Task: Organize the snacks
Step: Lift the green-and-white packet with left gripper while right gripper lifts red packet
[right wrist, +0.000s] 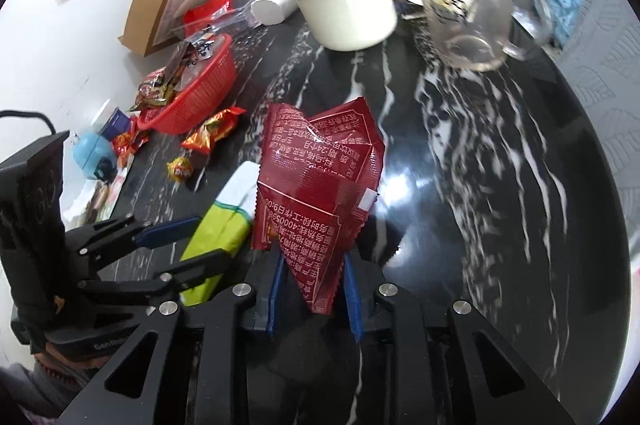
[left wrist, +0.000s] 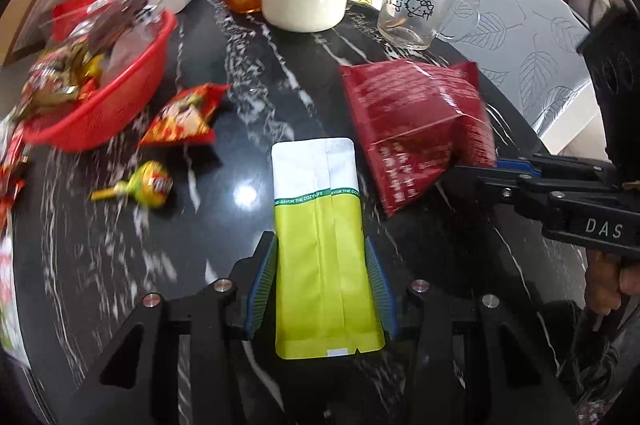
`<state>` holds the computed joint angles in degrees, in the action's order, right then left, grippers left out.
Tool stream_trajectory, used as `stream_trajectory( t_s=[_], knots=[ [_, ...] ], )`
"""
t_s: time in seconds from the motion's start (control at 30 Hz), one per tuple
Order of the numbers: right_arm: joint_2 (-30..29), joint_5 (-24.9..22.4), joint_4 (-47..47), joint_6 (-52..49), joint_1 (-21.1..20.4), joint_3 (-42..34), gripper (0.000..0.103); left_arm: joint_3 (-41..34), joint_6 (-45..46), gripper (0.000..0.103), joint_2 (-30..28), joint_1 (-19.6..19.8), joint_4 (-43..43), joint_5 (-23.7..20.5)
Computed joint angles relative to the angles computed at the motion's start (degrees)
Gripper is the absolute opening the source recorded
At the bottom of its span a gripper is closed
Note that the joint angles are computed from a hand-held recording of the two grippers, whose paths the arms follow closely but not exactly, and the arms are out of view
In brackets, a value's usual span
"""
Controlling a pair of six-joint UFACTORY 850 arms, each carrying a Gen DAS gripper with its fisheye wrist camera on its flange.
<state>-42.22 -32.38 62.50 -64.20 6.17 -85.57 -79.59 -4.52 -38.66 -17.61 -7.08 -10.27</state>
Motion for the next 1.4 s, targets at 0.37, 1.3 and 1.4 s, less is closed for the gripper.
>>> stream_trajectory(
  t_s=[0.37,1.3,1.4],
  knots=[
    [5.44,0.59,1.86,-2.39,-0.27,8.77,0.026,6.76,-1.84,0.044,4.40,-0.06,-1.78,1.67],
    [0.70,3.12,-22.69,28.54,5.07,-0.93,0.102,8.22,-31.05,0.048,4.79,1.19,23.31,4.00],
    [0.73,6.73,-29.87,33.67,6.66,-0.68,0.102,8.28,-35.77,0.048,4.80,1.05,28.44,3.67]
  ],
)
